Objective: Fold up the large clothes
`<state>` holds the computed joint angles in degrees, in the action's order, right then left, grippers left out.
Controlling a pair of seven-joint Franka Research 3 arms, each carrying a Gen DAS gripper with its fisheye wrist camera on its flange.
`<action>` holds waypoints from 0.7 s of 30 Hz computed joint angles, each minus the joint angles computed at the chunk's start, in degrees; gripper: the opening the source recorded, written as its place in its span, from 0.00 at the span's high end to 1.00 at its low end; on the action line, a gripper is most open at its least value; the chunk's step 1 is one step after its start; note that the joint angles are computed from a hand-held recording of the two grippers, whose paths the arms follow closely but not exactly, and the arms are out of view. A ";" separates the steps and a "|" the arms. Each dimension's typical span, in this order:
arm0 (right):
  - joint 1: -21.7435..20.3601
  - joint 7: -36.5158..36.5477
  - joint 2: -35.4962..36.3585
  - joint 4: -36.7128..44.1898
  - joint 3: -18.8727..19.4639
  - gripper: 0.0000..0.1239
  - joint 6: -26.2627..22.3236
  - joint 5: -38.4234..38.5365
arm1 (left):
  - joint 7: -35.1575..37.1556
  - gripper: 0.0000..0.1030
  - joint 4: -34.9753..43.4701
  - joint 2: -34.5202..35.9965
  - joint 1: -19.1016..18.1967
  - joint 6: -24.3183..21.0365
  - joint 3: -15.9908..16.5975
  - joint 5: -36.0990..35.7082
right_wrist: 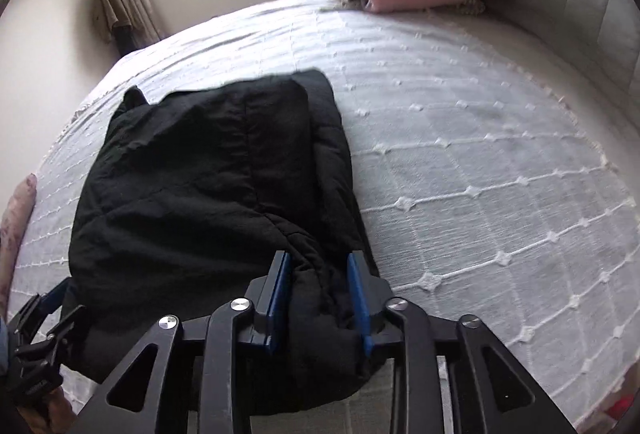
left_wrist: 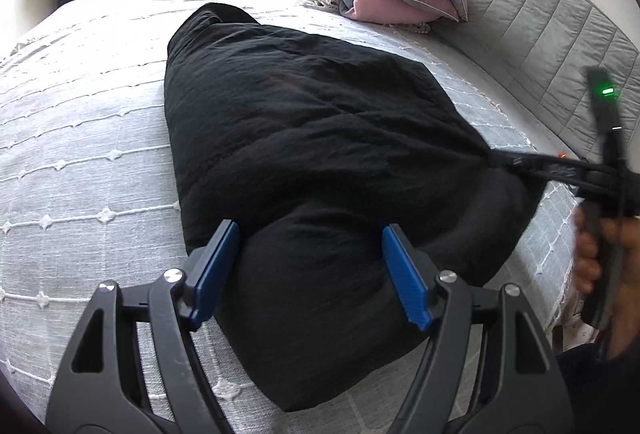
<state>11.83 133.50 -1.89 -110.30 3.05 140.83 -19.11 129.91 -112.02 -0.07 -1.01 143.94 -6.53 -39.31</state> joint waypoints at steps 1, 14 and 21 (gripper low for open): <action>0.21 3.95 -1.11 -0.21 0.61 0.70 -1.04 -4.96 | -0.17 0.28 0.13 0.05 0.02 -0.12 0.00 -0.01; 4.60 -10.92 1.40 2.29 2.50 0.74 -6.99 -6.14 | -0.30 0.28 -1.02 -0.23 -0.46 2.90 -0.52 0.97; 5.25 -11.70 3.22 3.20 1.76 0.75 -8.57 -6.11 | -0.09 0.28 -2.32 -0.56 -1.20 5.87 -0.55 2.32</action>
